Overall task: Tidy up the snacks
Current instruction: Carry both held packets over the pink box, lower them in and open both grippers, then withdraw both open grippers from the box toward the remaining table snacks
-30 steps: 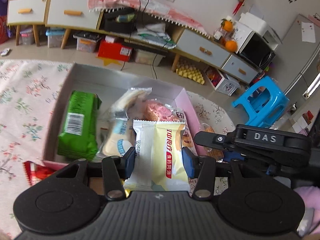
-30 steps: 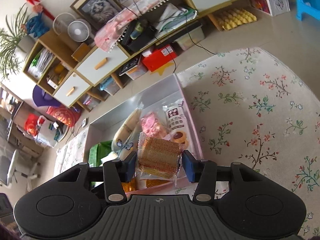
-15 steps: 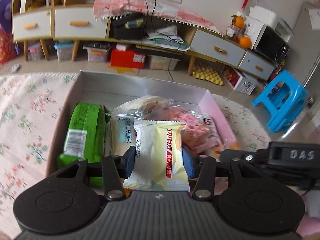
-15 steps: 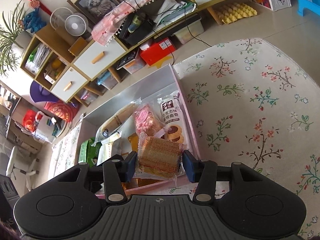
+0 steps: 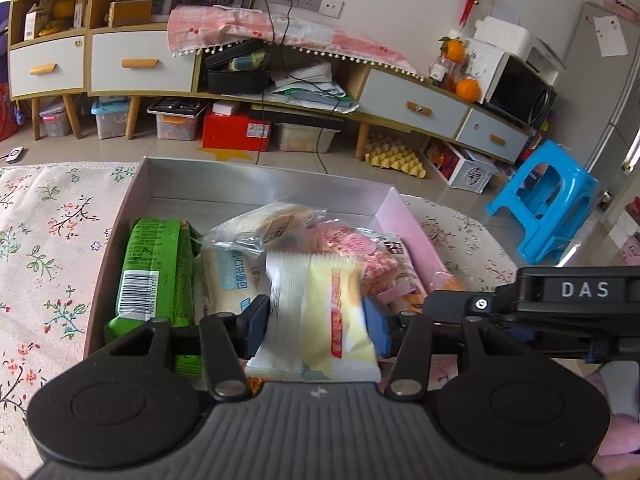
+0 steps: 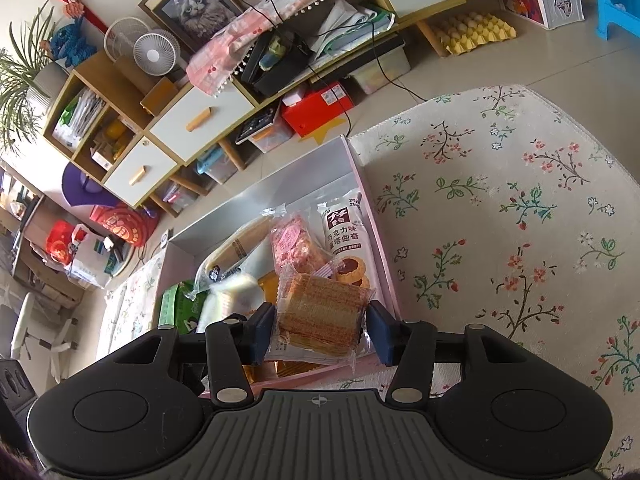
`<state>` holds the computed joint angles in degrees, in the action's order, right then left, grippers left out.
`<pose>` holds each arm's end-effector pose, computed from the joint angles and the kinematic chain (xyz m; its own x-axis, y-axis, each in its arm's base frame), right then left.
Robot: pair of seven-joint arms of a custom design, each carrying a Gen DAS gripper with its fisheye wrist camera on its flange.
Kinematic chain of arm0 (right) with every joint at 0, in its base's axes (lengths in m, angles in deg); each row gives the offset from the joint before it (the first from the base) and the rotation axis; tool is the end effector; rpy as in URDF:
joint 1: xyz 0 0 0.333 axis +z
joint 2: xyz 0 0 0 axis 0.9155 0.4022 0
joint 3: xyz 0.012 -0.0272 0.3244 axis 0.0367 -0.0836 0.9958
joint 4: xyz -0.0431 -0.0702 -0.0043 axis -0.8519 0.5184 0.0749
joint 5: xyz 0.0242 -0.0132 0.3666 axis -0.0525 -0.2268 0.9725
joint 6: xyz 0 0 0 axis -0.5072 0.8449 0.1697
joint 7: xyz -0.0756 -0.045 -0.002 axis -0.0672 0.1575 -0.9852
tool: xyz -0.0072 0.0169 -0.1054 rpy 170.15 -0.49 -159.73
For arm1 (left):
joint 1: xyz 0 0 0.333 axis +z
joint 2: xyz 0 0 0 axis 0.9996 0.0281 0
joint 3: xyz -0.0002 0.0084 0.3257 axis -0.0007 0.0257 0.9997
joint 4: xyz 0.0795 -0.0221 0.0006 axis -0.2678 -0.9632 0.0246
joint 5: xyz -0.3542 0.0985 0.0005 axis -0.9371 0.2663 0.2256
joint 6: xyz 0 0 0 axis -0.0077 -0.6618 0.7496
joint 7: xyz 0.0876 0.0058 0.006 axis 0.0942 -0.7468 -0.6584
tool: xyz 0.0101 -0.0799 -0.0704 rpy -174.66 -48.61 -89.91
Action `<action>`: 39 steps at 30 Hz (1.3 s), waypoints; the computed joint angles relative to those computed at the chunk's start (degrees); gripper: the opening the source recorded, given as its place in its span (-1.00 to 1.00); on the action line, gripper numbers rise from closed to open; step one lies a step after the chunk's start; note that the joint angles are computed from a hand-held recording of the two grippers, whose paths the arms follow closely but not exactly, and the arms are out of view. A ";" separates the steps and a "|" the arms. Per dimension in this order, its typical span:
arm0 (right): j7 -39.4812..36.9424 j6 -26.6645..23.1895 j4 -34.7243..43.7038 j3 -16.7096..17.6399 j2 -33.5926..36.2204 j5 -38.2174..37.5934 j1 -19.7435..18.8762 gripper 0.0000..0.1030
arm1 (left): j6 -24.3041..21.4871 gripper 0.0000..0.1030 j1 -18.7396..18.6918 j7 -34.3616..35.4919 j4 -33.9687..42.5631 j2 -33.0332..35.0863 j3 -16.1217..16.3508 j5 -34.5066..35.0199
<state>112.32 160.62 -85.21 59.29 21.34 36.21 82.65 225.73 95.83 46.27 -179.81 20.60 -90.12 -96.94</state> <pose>0.6674 0.2297 0.4615 -0.1505 -0.8409 -0.5199 -0.7254 0.4512 -0.5198 0.6562 -0.0534 0.4551 -0.3044 -0.9141 0.2679 -0.7036 0.0262 -0.7101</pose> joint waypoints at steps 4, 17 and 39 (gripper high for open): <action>-1.47 0.98 -0.76 1.83 -0.73 2.00 -1.46 0.24 | 0.65 0.45 0.49 2.74 -1.16 -1.31 -0.55 -1.47; -7.61 3.23 -4.85 4.43 -4.50 4.77 -2.53 0.55 | -1.67 0.88 -0.95 7.48 -6.11 -7.17 2.81 -4.53; -12.55 5.73 -16.21 2.55 -14.26 -0.80 1.33 0.75 | 0.32 0.99 -3.51 2.69 -15.02 -14.69 9.06 -4.87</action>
<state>99.77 166.35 -101.42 61.84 7.08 35.41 83.98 226.05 92.32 48.96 -194.83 5.91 -81.05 -101.82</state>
